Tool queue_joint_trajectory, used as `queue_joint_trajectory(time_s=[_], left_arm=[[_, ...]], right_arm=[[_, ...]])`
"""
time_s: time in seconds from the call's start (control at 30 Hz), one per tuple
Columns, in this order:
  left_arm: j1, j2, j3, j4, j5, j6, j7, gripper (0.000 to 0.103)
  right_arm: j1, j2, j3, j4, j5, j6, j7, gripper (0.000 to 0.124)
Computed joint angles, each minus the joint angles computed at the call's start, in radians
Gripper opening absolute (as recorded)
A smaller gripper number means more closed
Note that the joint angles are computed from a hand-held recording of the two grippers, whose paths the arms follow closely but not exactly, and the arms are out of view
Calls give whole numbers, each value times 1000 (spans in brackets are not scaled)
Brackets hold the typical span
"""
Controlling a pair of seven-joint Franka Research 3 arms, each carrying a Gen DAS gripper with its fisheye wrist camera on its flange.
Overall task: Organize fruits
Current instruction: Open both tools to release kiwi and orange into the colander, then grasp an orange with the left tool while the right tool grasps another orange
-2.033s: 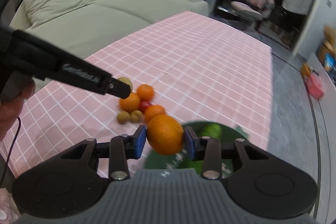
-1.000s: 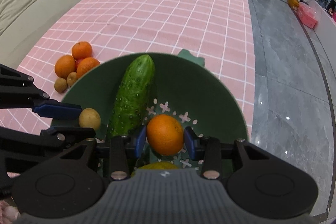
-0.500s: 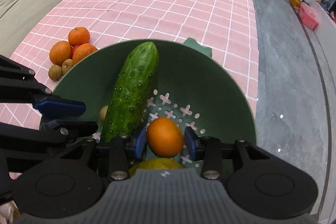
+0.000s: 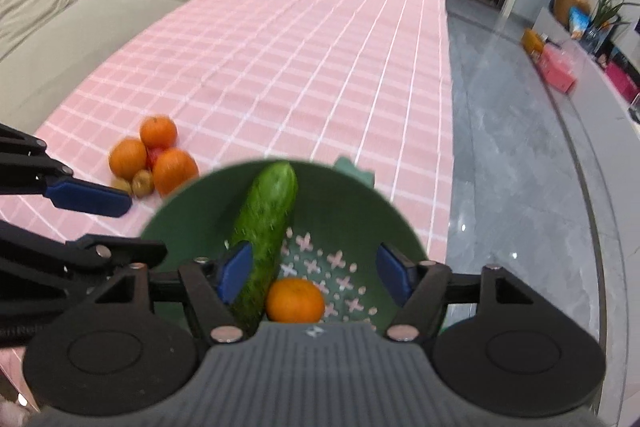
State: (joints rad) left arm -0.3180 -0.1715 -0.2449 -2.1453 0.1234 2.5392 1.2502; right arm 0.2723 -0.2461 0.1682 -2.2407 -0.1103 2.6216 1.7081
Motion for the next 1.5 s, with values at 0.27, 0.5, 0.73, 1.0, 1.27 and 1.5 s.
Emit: queue_joint_trajectory(time_s=[0.27, 0.5, 0.73, 1.0, 1.27, 1.5], left_arm=[[43, -114, 38, -105, -16, 64, -108, 47], [95, -201, 71, -205, -26, 132, -220, 47], [114, -252, 116, -278, -54, 198, -271, 47], [70, -235, 188, -351, -140, 342, -231, 47], [-17, -158, 250, -337, -286, 331, -56, 43], [4, -95, 208, -304, -378, 342, -14, 42]], right_arm=[[27, -8, 23, 28, 16, 60, 21, 74], [89, 56, 35, 91, 51, 86, -34, 75], [151, 127, 35, 157, 93, 92, -122, 72], [186, 221, 18, 237, 93, 35, -179, 57], [202, 306, -3, 305, 85, -25, -296, 47], [198, 369, -22, 377, 115, -96, -403, 46]])
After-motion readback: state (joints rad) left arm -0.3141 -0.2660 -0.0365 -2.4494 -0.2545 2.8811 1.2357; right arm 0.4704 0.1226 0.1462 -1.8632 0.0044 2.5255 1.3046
